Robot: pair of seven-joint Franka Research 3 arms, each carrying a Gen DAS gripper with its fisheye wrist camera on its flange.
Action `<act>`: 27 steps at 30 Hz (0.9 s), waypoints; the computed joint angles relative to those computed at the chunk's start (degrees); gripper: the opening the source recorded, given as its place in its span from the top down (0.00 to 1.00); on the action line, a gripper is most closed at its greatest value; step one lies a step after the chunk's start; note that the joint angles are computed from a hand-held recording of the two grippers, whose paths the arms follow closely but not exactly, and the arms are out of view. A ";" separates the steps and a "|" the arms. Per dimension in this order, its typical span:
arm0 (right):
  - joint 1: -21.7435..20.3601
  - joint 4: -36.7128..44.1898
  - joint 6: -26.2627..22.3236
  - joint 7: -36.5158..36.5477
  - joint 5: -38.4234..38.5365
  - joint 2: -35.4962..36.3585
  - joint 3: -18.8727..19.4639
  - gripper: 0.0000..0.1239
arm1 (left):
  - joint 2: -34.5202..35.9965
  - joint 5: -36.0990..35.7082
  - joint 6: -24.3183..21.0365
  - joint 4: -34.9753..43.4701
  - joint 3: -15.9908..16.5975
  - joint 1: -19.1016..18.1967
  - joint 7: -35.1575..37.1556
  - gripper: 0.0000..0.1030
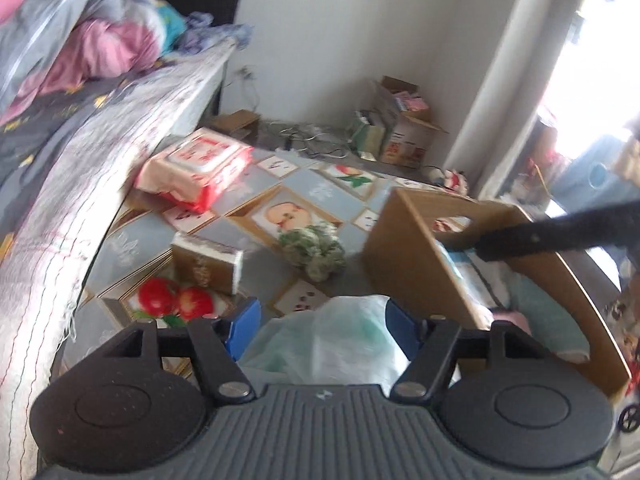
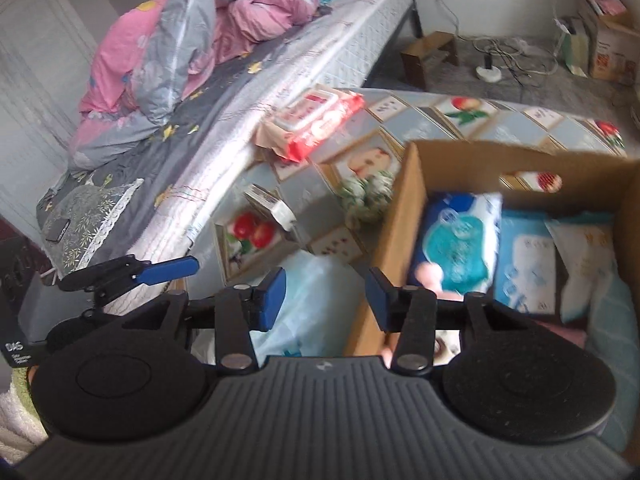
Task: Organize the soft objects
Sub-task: 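Lower the left gripper onto the gold tea packet and close it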
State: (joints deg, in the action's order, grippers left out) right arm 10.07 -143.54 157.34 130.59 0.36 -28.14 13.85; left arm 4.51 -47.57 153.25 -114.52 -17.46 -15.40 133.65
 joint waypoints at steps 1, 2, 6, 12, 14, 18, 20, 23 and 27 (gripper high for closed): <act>-0.28 2.83 0.10 -1.45 -1.08 3.44 0.11 0.61 | 2.66 2.98 -2.15 3.13 0.88 0.26 -4.92 0.32; -0.14 5.63 0.02 -3.32 -2.01 6.94 -0.20 0.59 | 5.59 5.61 -4.86 6.72 1.53 0.80 -10.12 0.32; 0.31 16.65 -4.25 -6.39 -8.82 19.68 -0.90 0.55 | 15.92 14.19 -10.93 19.58 2.54 1.69 -26.57 0.32; 3.64 28.13 -9.58 -6.12 -17.27 33.49 -5.00 0.54 | 27.83 29.78 -14.31 34.90 4.72 -2.25 -40.61 0.29; 4.83 31.42 -11.63 -6.58 -18.16 36.90 -6.84 0.54 | 31.55 34.40 -16.64 39.83 5.09 -3.58 -43.28 0.29; 6.62 36.23 -14.40 -9.11 -16.12 42.17 -9.92 0.54 | 36.47 39.10 -19.42 45.93 3.68 -3.78 -46.36 0.30; 7.52 37.83 -15.48 -10.92 -14.94 43.88 -11.17 0.55 | 38.09 40.58 -20.04 48.03 2.50 -3.36 -47.41 0.31; 8.89 39.79 -17.48 -13.02 -13.37 45.95 -12.75 0.55 | 38.82 43.72 -18.80 48.60 1.87 -3.66 -48.29 0.33; 9.75 41.22 -19.40 -14.72 -11.02 47.13 -13.77 0.63 | 39.47 46.45 -17.43 49.01 1.82 -4.24 -49.77 0.40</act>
State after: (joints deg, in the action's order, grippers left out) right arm 19.82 -102.32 137.94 115.88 -10.66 19.00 0.09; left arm 43.98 -1.12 135.82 -65.50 -15.64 -19.64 83.87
